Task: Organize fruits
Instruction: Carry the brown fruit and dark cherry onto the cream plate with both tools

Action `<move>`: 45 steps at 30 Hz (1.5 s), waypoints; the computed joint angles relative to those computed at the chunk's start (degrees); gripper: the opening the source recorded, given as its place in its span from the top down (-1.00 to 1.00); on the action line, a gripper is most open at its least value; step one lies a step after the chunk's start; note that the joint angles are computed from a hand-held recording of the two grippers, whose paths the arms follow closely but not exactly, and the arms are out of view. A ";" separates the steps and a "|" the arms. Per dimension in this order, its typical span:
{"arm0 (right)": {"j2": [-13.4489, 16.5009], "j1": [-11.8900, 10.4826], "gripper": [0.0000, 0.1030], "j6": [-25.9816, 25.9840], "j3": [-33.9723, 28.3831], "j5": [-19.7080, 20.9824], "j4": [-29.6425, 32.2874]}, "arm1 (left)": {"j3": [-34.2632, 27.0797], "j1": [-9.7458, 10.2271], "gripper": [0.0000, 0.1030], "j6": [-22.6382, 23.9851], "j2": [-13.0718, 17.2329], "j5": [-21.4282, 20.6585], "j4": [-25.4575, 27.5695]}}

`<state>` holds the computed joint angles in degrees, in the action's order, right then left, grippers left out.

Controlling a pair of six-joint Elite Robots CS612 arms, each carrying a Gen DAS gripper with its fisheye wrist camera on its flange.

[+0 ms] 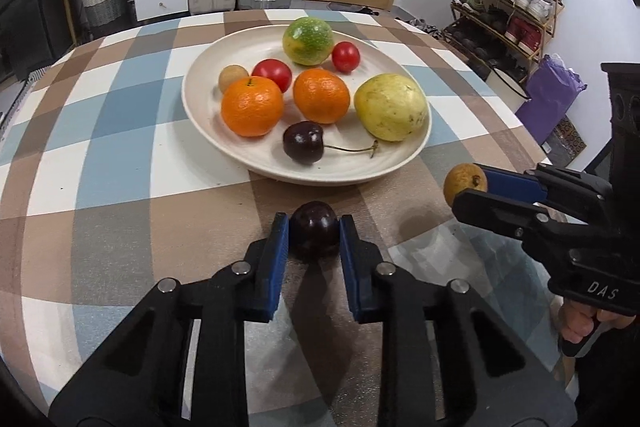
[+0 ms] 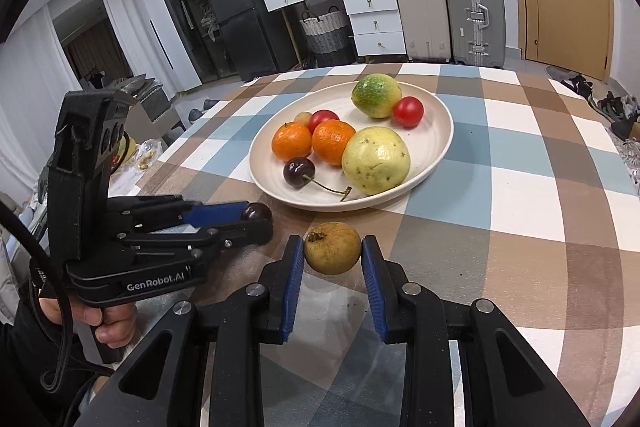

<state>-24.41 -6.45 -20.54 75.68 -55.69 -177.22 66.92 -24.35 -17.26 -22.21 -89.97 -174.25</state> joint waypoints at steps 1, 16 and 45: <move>-0.02 -0.02 0.42 -0.02 0.03 -0.03 -0.01 | 0.20 -0.03 0.57 -0.05 -0.05 0.05 -0.38; -0.36 -0.22 0.42 0.61 0.32 0.12 -1.91 | 2.92 -0.14 0.57 0.89 -1.91 1.13 -4.65; 0.48 -0.16 0.42 3.78 -5.16 -0.81 -2.97 | -1.29 0.70 0.57 2.36 -1.58 3.74 -6.10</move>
